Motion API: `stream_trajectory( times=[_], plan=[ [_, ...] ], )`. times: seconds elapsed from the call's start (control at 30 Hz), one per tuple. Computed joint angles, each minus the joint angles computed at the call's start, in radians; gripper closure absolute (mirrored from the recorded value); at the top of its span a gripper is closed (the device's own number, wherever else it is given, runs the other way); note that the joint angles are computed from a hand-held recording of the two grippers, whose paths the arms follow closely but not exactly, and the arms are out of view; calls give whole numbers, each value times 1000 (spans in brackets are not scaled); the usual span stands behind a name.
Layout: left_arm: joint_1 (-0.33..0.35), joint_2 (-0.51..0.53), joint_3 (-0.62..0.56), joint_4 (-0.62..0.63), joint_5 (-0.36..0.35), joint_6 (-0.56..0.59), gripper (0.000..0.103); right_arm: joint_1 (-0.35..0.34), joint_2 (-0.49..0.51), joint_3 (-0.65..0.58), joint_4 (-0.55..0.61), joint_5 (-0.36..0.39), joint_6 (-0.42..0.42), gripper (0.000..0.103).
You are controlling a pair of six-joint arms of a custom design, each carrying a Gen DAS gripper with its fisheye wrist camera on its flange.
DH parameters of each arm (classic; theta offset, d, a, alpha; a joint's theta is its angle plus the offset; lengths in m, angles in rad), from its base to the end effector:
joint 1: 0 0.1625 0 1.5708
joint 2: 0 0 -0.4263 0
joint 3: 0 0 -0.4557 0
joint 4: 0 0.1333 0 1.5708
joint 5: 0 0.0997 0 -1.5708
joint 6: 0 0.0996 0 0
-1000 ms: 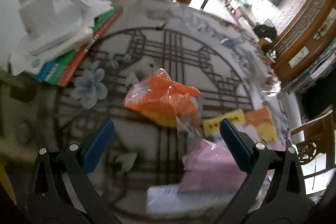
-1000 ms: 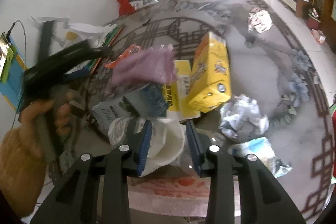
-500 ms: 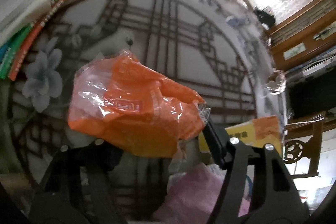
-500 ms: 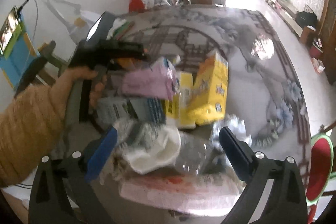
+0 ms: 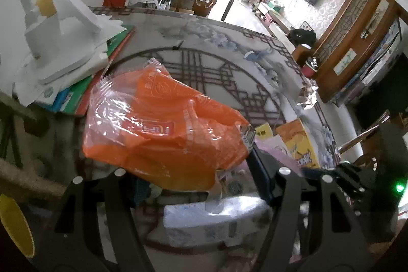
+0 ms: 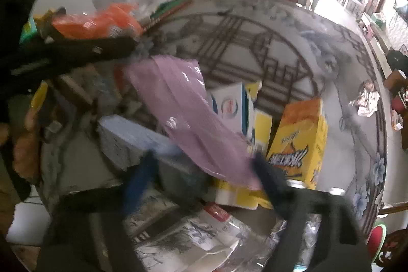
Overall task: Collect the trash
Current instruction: 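Grasp the orange plastic bag with the left tool while the right tool grasps the pink wrapper, then carry both items to the red bin and open both tools to drop them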
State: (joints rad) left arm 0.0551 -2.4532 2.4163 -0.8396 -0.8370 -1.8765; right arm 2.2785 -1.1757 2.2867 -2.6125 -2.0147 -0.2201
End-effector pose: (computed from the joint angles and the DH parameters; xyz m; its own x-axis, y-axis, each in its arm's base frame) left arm -0.1442 -0.2083 0.3295 -0.8482 -0.2706 -0.4553 0.1381 0.7169 -0.6834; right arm 0.3675 -0.2903 0.0510 -0.5092 -0.7605 0.4030 -0.7785 0.6066 0.1611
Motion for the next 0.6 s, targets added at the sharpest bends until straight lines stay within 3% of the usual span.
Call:
stream_trajectory(
  times=[0.03,0.13,0.37,0.47,0.6],
  plan=[
    [-9,-5,1,13,-6,-14,38,2,1,3,-4,-8,5,65],
    [-40,-25,6,44,-24,-60,38,-10,-28,20,-5,30,19,76],
    [-80,51,-4,-19,16,-38,38,11,-206,110,-58,54,87,76],
    [-77,117,-6,-119,46,36,38,-4,-330,165,-73,36,148,76],
    [-41,225,11,-345,68,198,38,-60,-522,242,-68,-19,232,76]
  ],
)
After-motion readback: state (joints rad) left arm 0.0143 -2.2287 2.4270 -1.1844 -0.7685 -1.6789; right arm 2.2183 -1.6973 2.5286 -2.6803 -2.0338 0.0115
